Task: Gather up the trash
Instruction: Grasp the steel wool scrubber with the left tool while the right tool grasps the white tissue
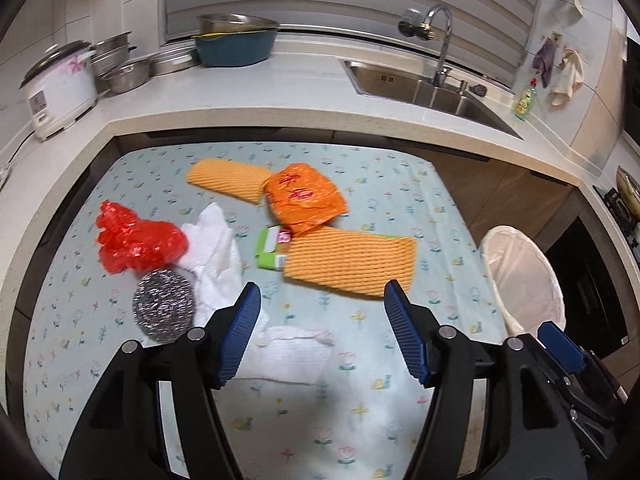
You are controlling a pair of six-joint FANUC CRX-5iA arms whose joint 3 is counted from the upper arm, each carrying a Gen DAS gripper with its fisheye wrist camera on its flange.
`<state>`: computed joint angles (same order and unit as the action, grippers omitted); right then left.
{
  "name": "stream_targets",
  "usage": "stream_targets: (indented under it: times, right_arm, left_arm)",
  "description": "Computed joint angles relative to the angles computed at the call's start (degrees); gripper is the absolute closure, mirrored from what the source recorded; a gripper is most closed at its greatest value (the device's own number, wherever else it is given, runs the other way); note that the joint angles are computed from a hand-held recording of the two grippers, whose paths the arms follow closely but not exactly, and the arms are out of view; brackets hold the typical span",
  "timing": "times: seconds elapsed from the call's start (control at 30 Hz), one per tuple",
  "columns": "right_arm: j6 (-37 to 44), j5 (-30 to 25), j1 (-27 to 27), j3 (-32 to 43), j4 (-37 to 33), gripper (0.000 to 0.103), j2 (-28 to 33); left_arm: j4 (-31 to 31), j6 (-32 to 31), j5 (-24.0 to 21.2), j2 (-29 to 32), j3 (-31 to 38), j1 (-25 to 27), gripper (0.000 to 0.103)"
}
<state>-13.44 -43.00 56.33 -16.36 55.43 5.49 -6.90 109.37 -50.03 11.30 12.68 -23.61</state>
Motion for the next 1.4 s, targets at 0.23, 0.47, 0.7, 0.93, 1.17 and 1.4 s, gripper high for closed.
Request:
stream_targets:
  times: [0.23, 0.47, 0.7, 0.93, 1.17, 1.4]
  right_arm:
    - [6.06, 1.86, 1.93, 7.31, -4.86, 0.045, 6.60]
    - [12.72, 2.29, 3.20, 14.97, -10.84, 0.045, 12.91]
    - [20.99, 0.92, 3.71, 23.18, -18.19, 0.044, 19.30]
    - [27.46, -1.04, 3.08, 30.42, -23.63, 0.044, 24.50]
    - [32.44, -3.49, 2.19, 36.59, -27.80, 0.044, 28.74]
    - [34.21, -6.44, 2.49, 38.38, -26.82, 0.061, 30.40]
  left_arm:
    - [-2.19, 0.50, -1.60, -2.85, -4.09, 4.18, 0.037]
    - [1.13, -2.87, -0.65, -4.58, -8.74, 9.41, 0.023]
    - [2.73, -6.56, -1.88, -2.63, -8.87, 11.96, 0.015]
    - [4.40, -9.21, -2.36, 0.98, -7.27, 13.24, 0.015]
    - [6.67, -11.32, -2.21, 3.65, -6.30, 14.05, 0.017]
    - [8.30, -12.82, -1.42, 3.58, -7.56, 14.03, 0.037]
